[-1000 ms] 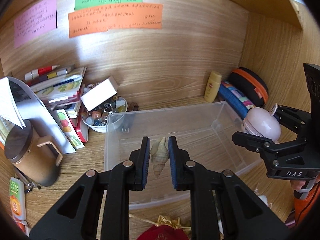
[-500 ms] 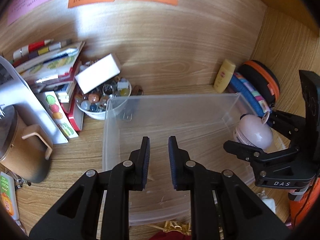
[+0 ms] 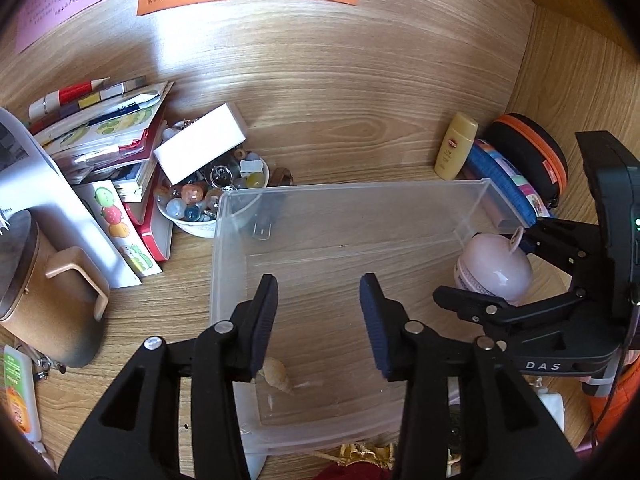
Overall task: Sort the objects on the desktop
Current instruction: 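Release the seashell with the left tool while the right tool releases the compact into the box, then move both tools back toward the bagged pink rope and white pouch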
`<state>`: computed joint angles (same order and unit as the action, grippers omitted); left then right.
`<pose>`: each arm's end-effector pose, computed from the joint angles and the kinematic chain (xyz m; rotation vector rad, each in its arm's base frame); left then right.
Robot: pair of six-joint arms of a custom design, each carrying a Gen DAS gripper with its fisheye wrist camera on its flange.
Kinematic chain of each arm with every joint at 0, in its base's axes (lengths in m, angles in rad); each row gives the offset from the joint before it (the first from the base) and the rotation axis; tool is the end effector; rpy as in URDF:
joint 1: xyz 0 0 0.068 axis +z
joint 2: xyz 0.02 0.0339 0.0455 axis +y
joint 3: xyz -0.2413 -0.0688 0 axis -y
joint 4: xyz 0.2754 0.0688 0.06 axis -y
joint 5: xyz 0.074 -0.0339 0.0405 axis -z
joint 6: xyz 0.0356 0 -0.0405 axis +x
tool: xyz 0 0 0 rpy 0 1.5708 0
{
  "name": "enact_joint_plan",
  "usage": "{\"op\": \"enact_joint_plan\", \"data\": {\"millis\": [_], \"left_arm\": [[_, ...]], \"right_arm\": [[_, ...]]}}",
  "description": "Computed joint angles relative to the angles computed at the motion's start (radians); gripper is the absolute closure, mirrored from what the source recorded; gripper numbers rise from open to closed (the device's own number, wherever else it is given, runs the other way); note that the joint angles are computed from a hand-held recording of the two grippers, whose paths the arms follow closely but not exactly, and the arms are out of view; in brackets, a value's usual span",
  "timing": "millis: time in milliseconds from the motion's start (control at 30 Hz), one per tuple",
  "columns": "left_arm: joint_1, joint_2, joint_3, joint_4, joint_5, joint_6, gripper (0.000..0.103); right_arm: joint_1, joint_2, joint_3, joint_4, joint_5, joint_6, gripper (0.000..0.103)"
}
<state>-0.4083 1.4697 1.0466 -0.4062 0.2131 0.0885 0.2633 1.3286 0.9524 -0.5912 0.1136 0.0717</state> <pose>0.3135 -0.1438 0.2150 0.6903 2.3137 -0.4040 0.2930 0.0748 0.2123 -0.1973 2.5212 -0.0106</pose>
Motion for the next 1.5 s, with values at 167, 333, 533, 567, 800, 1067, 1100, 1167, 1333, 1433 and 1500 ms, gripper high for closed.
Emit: {"op": "enact_joint_plan", "data": {"millis": [167,333,533,567,800,1067,1100,1167,1333,1433,1500], "left_arm": [[0.009,-0.006,-0.012,0.019,0.006,0.001,0.05],[0.004,-0.02,-0.028,0.04,-0.004,0.006,0.04],[0.002,-0.051,-0.047,0.055,-0.006,0.003,0.03],[0.002,-0.057,-0.049,0.055,-0.005,0.003,0.03],[0.002,-0.122,-0.071,0.043,-0.011,-0.012,0.02],[-0.018,-0.246,-0.11,0.016,-0.042,-0.036,0.009],[-0.022,-0.262,-0.117,0.011,-0.049,-0.038,0.009],[-0.026,-0.295,-0.129,0.0,-0.05,-0.044,0.008],[-0.039,-0.379,-0.166,-0.023,-0.074,-0.052,0.006],[-0.046,-0.429,-0.191,-0.041,-0.087,-0.054,0.006],[-0.05,-0.464,-0.209,-0.054,-0.097,-0.057,0.006]], "right_arm": [[0.01,0.017,0.012,-0.007,0.021,0.008,0.041],[0.038,0.019,0.016,-0.015,0.075,0.01,0.04],[0.063,-0.05,-0.022,-0.019,0.125,0.051,0.03],[0.066,-0.072,-0.031,-0.024,0.129,0.058,0.028],[0.082,-0.234,-0.072,-0.088,0.198,0.098,0.018],[0.12,-0.436,-0.133,-0.172,0.251,0.134,0.016],[0.13,-0.457,-0.139,-0.184,0.258,0.141,0.016],[0.149,-0.509,-0.153,-0.209,0.272,0.151,0.016],[0.234,-0.608,-0.176,-0.27,0.351,0.194,0.016],[0.297,-0.673,-0.19,-0.315,0.4,0.232,0.013],[0.334,-0.702,-0.197,-0.339,0.433,0.259,0.01]]}}
